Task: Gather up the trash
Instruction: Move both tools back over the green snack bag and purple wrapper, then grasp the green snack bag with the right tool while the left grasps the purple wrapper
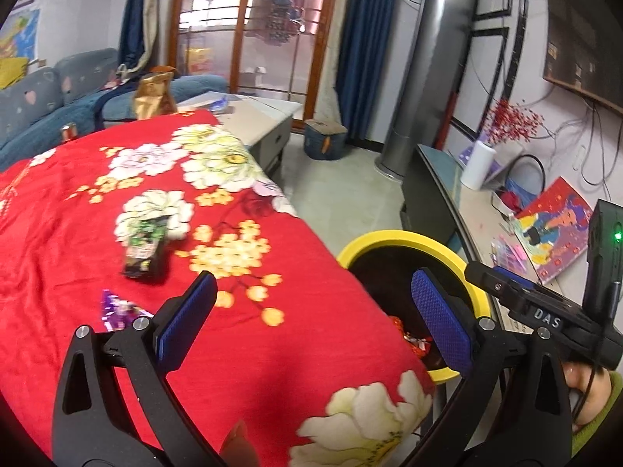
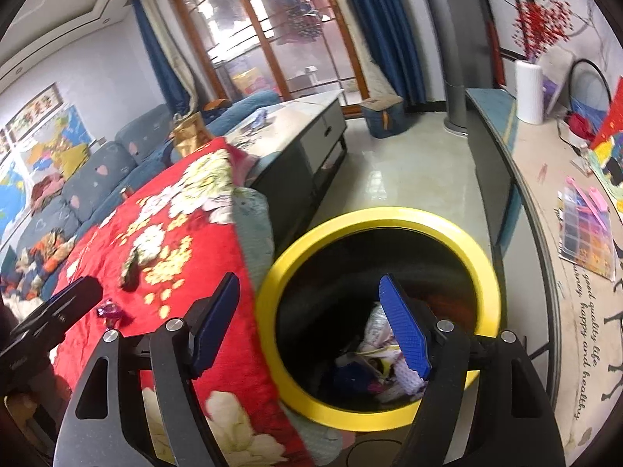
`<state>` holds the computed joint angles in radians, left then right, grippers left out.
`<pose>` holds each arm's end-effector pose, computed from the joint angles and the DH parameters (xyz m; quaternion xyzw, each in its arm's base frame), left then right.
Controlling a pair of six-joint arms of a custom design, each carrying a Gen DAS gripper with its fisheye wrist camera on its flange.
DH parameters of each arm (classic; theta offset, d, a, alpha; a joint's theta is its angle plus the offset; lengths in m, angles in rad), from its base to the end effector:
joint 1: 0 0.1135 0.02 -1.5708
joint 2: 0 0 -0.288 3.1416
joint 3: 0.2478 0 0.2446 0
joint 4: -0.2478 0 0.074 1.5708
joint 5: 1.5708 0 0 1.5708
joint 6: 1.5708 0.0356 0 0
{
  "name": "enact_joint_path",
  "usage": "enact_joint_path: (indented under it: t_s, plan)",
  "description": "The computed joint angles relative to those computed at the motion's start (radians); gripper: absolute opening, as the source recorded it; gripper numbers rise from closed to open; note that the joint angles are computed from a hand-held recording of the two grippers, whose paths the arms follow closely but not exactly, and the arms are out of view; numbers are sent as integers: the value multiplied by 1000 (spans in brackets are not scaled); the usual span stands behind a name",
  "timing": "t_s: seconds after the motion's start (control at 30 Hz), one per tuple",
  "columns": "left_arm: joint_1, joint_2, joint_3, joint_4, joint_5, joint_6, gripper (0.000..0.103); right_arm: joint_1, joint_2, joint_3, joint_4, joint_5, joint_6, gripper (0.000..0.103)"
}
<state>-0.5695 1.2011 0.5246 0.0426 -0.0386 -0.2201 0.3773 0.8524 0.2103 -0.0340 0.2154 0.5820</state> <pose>0.1916 -0.1211 0.2155 0.1465 0.8800 -0.1577 0.4233 0.1340 0.0449 0.1683 0.1378 0.8869 0.1125 0.4263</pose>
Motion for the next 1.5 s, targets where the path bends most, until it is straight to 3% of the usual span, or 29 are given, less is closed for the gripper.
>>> enact_joint_path:
  t_s: [0.27,0.7,1.03,1.17,1.27,1.5]
  plan:
    - [156,-86,-31,-34,63,17,92,214,127,73,41,113,50,72]
    - [513,-91,-61,-71,245,98,92,369,376,241,116,144,16,72]
    - [702,9,-78,-74,410,173,91,338,637,422,192,-6,-40,72]
    - [726,70,-71,-71,472,181,83,322,744,516,192,-61,-69,72]
    - [713,108,-68,-53,485,172,75,313,830,599,178,-100,-92,71]
    - [680,179,-64,-12,494,143,72,268,1003,763,143,-223,-99,66]
